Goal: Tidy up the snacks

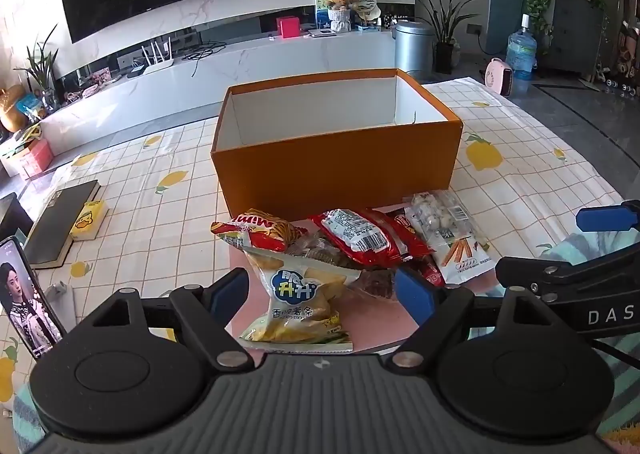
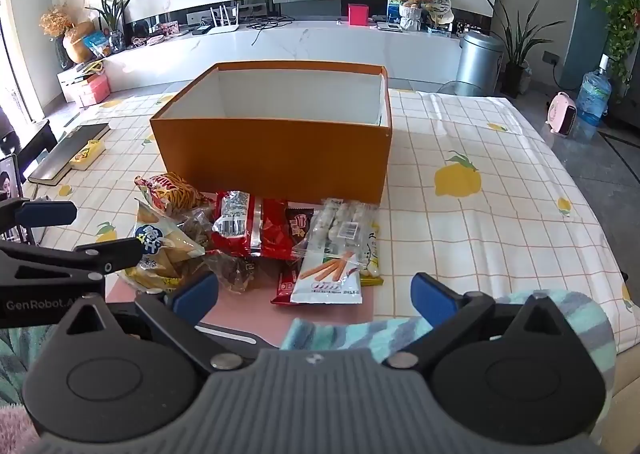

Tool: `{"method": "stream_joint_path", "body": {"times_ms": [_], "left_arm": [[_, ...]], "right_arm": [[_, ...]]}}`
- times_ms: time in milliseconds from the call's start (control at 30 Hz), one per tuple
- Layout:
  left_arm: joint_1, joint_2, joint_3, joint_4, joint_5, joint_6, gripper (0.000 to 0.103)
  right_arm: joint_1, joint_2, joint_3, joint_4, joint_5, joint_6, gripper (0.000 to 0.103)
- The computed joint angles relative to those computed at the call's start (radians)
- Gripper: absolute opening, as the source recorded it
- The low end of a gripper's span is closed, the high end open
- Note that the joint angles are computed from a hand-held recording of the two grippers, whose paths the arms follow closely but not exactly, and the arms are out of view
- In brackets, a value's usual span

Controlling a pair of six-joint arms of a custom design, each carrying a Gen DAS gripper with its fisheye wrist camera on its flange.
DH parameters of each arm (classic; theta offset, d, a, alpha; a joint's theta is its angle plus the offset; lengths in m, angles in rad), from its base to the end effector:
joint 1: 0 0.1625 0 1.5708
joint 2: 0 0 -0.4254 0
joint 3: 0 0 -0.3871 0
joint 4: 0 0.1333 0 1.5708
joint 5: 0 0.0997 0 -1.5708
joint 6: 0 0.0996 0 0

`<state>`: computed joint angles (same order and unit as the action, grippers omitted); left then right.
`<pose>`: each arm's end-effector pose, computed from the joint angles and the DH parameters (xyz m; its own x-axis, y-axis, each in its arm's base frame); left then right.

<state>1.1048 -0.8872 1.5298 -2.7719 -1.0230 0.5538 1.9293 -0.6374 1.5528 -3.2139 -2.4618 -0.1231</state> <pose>-0.1528 -0.7159 0.2411 -0.5537 0.5150 -0.6543 0.7904 0.5723 -0.2184 0.2958 -0.6302 0.1283 -0.7322 0.1760 0.6580 -0.3546 0.7263 -0.5888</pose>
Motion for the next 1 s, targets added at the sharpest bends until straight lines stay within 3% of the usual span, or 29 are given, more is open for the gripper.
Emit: {"method": "stream_joint_path", "body": {"times_ms": [1000], "left_arm": [[-0.007, -0.005, 0.005, 0.015, 0.015, -0.012, 0.097]], "right_arm": [[-0.007, 0.000, 0.009, -0.011, 0.012, 0.005, 0.099]]}}
